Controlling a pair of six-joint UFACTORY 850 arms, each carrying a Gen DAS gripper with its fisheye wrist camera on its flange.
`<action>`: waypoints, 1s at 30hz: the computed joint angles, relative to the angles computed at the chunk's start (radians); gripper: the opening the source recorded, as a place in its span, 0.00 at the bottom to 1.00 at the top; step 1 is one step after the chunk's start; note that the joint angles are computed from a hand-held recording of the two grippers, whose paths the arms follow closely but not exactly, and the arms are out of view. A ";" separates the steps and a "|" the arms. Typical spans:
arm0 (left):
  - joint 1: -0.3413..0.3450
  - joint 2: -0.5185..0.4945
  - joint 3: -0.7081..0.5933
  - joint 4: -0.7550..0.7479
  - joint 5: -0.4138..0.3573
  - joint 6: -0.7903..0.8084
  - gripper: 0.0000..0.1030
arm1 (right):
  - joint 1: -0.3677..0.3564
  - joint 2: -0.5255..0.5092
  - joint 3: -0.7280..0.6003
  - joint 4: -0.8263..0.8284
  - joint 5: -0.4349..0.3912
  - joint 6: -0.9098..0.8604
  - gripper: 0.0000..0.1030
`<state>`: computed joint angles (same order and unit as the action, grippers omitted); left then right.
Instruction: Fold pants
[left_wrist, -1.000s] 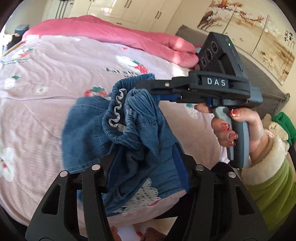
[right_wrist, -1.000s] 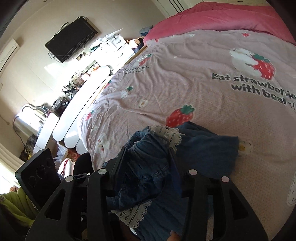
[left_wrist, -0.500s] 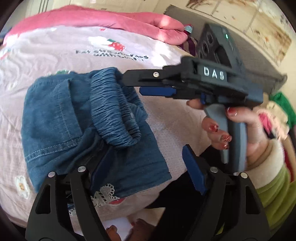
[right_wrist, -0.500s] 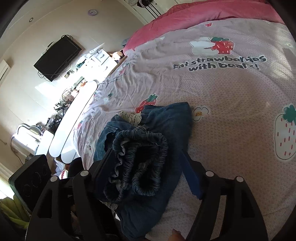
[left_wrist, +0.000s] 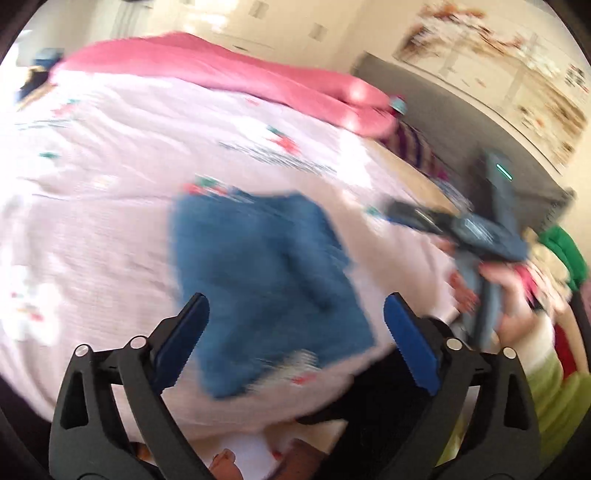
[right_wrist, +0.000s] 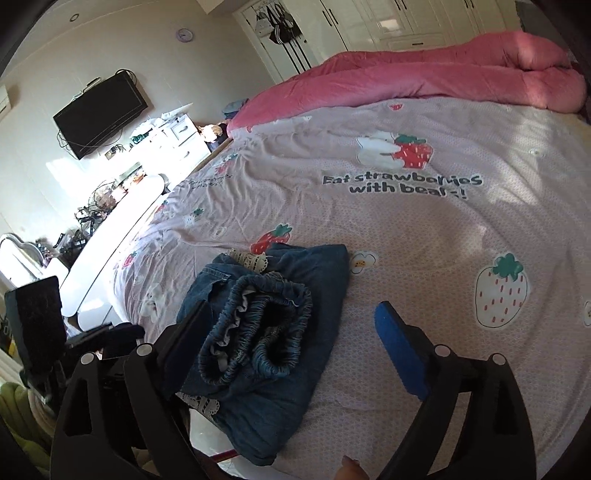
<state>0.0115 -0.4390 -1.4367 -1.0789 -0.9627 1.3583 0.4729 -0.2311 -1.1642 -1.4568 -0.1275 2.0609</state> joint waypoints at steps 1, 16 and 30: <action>0.010 -0.013 -0.023 -0.006 0.016 -0.019 0.89 | 0.014 0.002 -0.001 -0.017 -0.018 -0.001 0.88; -0.019 -0.094 -0.174 0.067 0.136 -0.093 0.90 | 0.219 -0.084 -0.113 0.197 -0.171 -0.566 0.90; -0.089 -0.124 -0.192 0.143 0.195 -0.064 0.90 | 0.237 -0.209 -0.230 0.417 -0.220 -0.955 0.71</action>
<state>-0.0770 -0.5633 -1.6282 -0.9360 -0.7673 1.2945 0.7102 -0.4399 -1.3946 -1.0394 -0.3477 1.1058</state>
